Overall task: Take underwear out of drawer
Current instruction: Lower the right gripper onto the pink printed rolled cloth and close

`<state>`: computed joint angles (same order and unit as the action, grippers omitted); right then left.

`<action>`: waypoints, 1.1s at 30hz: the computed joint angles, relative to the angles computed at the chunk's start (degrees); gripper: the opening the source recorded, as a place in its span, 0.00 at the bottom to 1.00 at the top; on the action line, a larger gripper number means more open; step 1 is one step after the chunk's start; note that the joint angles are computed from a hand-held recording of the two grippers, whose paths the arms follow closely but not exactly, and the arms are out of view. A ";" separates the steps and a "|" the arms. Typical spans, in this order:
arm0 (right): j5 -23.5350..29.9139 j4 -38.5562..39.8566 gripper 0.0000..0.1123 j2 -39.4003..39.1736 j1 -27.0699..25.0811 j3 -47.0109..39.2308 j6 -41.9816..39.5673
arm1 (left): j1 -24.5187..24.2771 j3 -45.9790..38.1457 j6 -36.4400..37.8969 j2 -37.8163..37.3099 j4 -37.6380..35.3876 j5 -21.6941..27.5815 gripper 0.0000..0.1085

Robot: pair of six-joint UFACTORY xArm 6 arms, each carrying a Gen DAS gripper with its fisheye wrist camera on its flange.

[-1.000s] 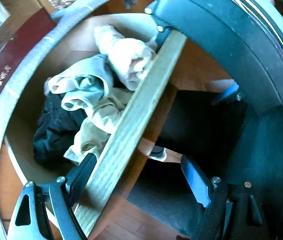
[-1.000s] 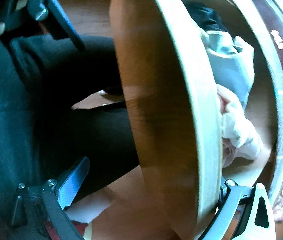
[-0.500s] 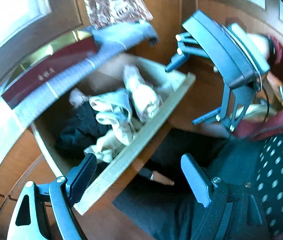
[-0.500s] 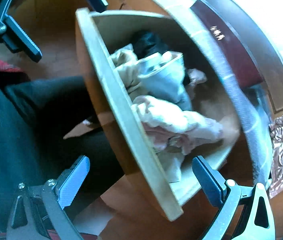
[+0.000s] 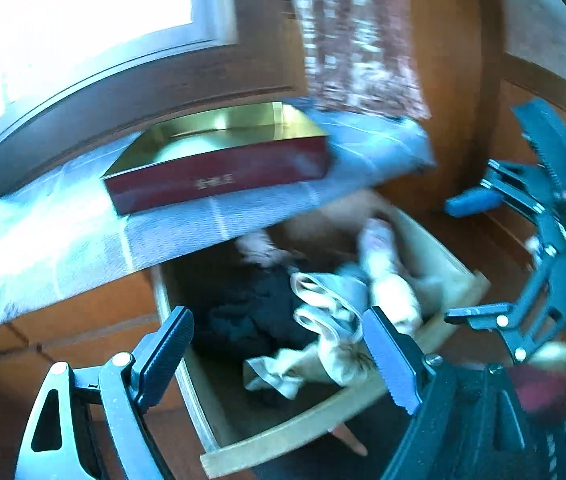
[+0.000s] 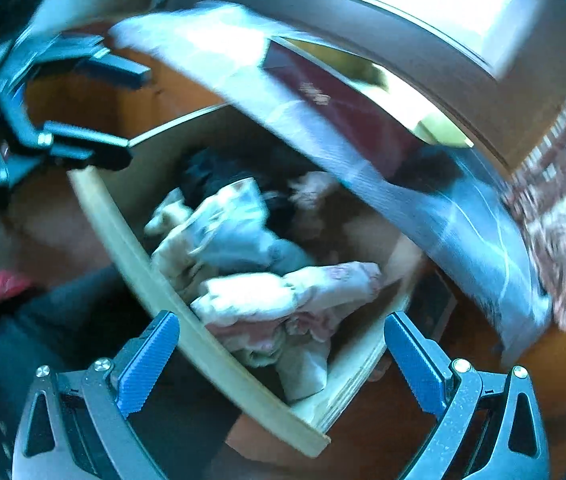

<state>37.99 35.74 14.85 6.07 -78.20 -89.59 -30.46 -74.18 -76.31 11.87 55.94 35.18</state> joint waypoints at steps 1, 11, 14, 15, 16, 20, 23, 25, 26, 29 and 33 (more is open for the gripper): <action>-0.02 0.67 0.92 1.08 -0.06 -1.31 2.42 | 0.38 -0.45 -2.74 0.71 0.18 -0.48 0.81; 15.74 15.97 0.92 7.38 -6.20 -13.06 14.86 | -3.55 -5.52 -14.79 4.73 4.49 15.34 0.81; 16.44 15.31 0.92 8.67 -6.05 -14.32 17.83 | -2.51 -3.97 -17.95 3.99 4.10 13.40 0.81; 16.43 13.83 0.92 8.96 -5.68 -14.62 19.42 | -2.40 -3.78 -18.05 3.86 3.74 13.34 0.81; 16.47 13.55 0.92 8.86 -5.44 -14.41 19.68 | -2.27 -4.17 -18.08 4.24 3.30 13.76 0.81; 13.86 13.38 0.92 7.49 -4.38 -12.32 18.78 | -2.65 -5.41 -18.57 5.41 3.88 15.79 0.81; 12.76 12.46 0.86 7.78 -3.37 -12.57 21.11 | -3.04 -6.37 -18.36 6.31 4.72 16.91 0.81; 13.58 9.64 0.79 9.52 -2.92 -14.86 26.41 | -3.14 -6.72 -18.39 6.65 5.04 17.42 0.81; 13.83 8.60 0.75 10.25 -2.75 -15.77 28.36 | -3.16 -6.79 -18.66 6.75 5.05 17.74 0.81; 14.74 5.61 0.59 12.62 -2.48 -18.56 33.89 | -3.09 -5.76 -20.70 6.15 5.87 17.55 0.81; 13.34 1.21 0.59 14.30 -1.67 -20.01 39.25 | -2.42 -5.04 -22.19 5.97 5.62 16.51 0.81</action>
<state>51.33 36.94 29.15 4.40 -98.21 -50.34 -32.88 -79.22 -98.50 17.85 61.56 51.69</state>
